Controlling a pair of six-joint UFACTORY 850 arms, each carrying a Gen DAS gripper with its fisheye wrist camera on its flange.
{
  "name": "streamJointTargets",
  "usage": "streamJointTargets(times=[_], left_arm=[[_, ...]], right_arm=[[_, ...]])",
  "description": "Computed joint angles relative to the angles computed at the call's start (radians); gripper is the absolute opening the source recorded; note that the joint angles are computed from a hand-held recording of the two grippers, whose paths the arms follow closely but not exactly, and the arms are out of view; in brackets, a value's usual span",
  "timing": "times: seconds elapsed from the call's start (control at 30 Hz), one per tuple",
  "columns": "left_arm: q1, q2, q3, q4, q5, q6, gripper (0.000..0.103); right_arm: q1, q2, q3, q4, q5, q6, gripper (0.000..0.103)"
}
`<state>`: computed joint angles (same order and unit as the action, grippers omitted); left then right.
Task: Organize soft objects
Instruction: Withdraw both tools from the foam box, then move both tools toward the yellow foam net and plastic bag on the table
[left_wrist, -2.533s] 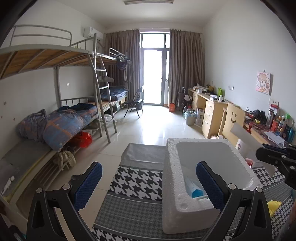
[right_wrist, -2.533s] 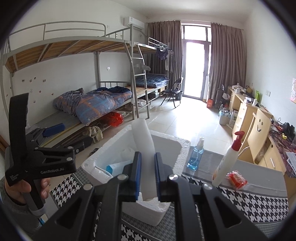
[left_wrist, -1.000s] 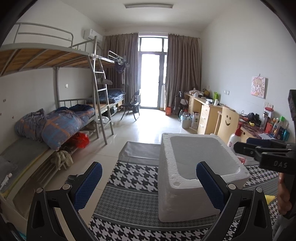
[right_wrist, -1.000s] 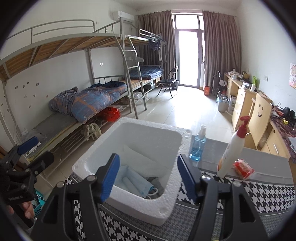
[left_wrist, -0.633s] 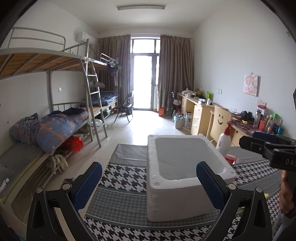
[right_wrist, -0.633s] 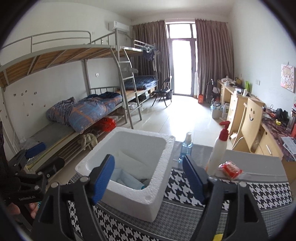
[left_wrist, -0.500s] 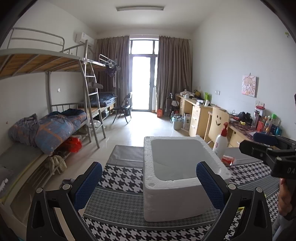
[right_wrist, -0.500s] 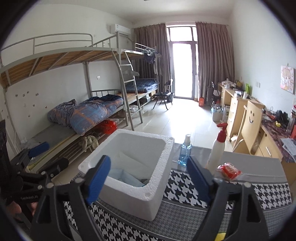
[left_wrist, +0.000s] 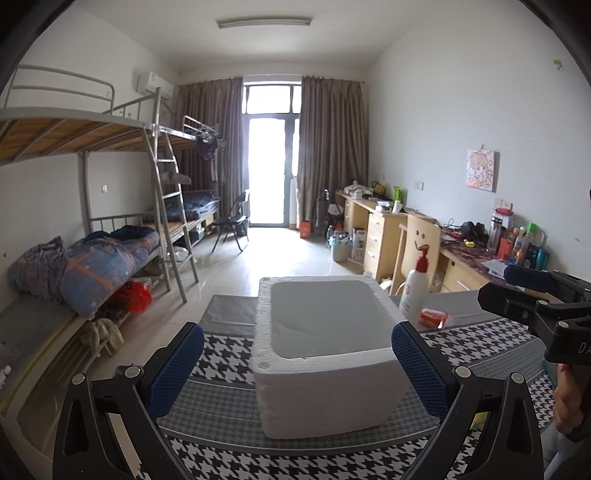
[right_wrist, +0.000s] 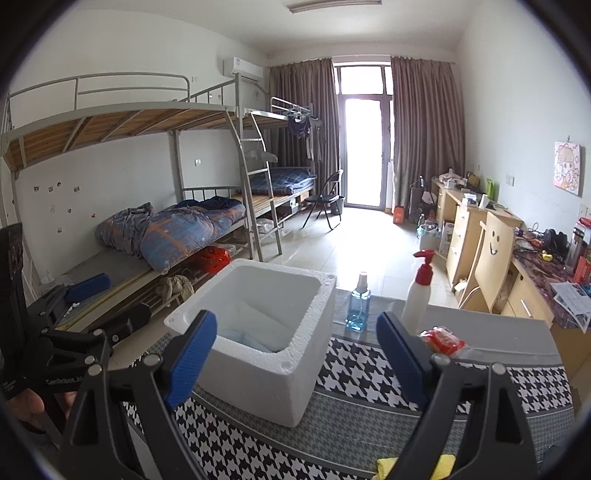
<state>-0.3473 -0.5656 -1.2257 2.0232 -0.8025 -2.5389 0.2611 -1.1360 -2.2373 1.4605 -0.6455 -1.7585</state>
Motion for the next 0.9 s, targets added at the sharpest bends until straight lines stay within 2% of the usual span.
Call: streamJointTargets(times=[0.5, 0.9], left_arm=[[-0.039, -0.028, -0.031, 0.097, 0.028, -0.052, 0.102], [-0.040, -0.042, -0.053, 0.192, 0.076, -0.103, 0.102]], right_arm=[[-0.038, 0.093, 0.184, 0.207, 0.022, -0.203, 0.091], [-0.067, 0.147, 0.282, 0.343, 0.051, -0.318, 0.091]])
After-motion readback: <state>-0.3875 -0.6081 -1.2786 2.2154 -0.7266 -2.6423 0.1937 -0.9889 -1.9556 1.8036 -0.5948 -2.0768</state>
